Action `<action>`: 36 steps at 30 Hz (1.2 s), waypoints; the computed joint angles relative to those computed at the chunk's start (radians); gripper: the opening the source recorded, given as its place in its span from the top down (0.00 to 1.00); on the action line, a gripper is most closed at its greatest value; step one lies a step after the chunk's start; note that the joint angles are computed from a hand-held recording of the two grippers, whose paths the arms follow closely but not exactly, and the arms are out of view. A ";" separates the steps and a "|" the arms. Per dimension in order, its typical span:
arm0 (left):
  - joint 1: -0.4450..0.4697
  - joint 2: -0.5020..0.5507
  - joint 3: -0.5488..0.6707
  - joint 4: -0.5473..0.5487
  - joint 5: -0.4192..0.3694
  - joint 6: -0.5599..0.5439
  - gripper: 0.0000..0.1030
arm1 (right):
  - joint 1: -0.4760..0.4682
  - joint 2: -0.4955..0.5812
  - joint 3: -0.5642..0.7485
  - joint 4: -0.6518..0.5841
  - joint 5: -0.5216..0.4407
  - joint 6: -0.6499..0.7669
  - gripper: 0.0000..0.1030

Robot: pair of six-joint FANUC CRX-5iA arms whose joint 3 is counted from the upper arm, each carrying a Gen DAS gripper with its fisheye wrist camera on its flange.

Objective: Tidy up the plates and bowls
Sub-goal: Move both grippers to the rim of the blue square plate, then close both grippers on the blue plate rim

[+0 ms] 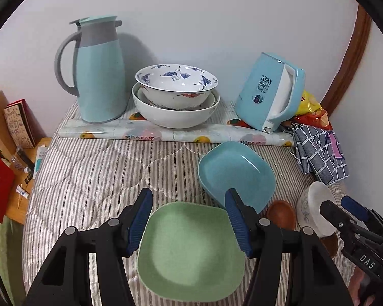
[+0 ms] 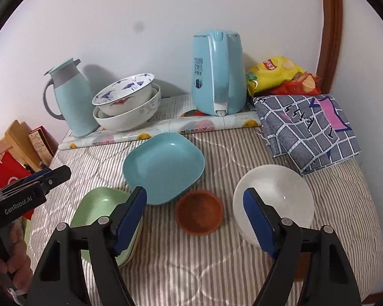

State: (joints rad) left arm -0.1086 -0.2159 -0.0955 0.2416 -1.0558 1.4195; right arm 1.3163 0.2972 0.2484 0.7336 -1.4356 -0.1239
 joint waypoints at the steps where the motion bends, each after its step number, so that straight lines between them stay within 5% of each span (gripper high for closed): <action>1: -0.004 0.009 0.007 -0.005 0.000 0.004 0.45 | -0.008 0.001 0.000 0.000 0.005 0.009 0.26; 25: -0.065 0.257 0.151 -0.048 -0.002 0.088 0.45 | -0.202 0.072 0.046 -0.151 0.145 0.223 0.36; 36: -0.096 0.376 0.252 -0.088 -0.057 0.106 0.45 | -0.258 0.143 0.125 -0.223 0.129 0.339 0.49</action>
State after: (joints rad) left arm -0.2051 0.1599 0.1562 0.1539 -1.1127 1.5251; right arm 1.0582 0.4399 0.3736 0.5106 -1.3069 0.2149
